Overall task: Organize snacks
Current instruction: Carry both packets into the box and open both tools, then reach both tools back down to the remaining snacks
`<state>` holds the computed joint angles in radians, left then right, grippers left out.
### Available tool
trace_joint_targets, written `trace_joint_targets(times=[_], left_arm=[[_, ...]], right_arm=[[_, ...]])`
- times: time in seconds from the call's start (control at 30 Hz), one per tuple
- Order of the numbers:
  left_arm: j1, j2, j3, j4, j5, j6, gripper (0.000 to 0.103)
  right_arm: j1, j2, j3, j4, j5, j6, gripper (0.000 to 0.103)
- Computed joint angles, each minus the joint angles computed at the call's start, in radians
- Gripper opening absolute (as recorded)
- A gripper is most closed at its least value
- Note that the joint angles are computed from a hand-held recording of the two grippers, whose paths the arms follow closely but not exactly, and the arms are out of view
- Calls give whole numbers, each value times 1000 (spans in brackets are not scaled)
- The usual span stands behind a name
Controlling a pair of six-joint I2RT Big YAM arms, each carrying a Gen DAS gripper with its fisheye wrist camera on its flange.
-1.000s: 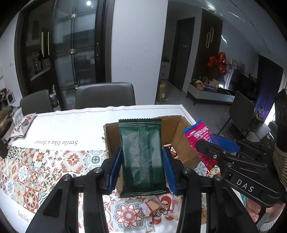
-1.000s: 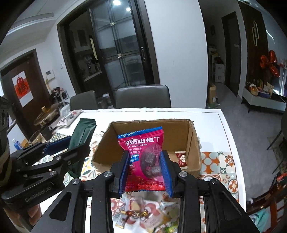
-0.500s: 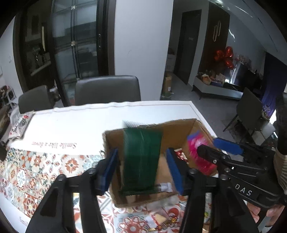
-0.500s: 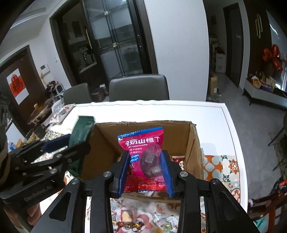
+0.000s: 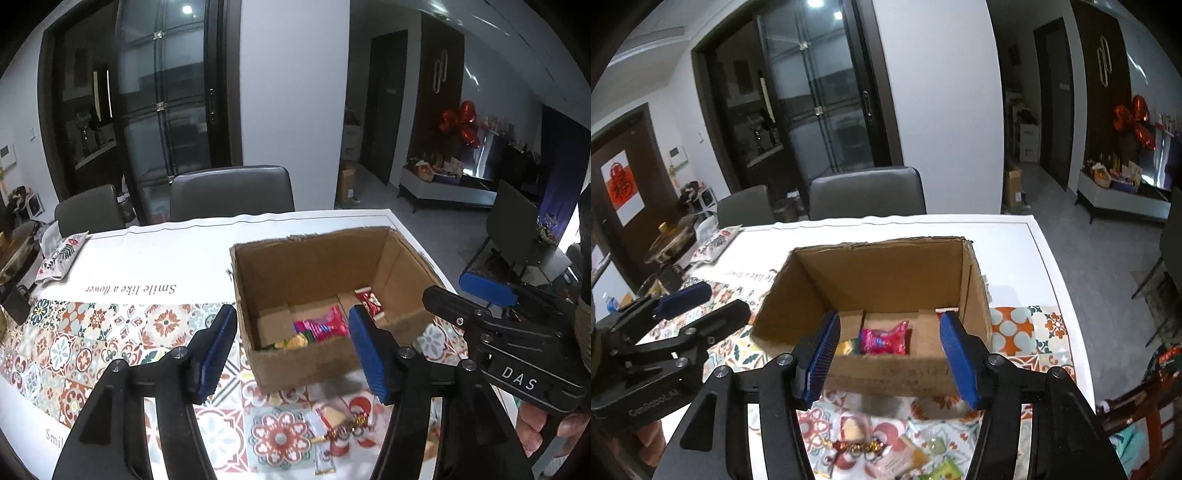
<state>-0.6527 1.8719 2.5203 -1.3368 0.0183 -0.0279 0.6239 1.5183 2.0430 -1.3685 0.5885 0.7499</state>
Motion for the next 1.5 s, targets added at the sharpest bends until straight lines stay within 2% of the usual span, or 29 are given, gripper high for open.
trace_joint_targets(times=[0.1, 0.17, 0.3, 0.7, 1.07, 1.23, 1.37, 1.5], left_arm=[[-5, -92, -151, 73, -2, 0, 62], [-9, -128, -210, 101, -1, 1, 62], [-15, -205, -338, 153, -6, 1, 62], [-35, -315, -556, 193, -16, 6, 62], [-41, -327, -652, 162, 8, -4, 61], [-34, -317, -671, 141, 35, -2, 61], [-30, -307, -683, 128, 60, -1, 60], [-26, -290, -689, 110, 70, 2, 58]], right_arm=[[46, -23, -32, 3, 56, 16, 57], [69, -36, -50, 1, 75, 32, 57], [98, -57, -85, 4, 81, 55, 57], [168, -112, -239, 5, 37, 181, 57], [178, -122, -324, -11, -29, 205, 57], [166, -117, -348, -4, -82, 181, 57], [139, -109, -367, 12, -160, 141, 57], [119, -90, -371, -3, -201, 95, 57]])
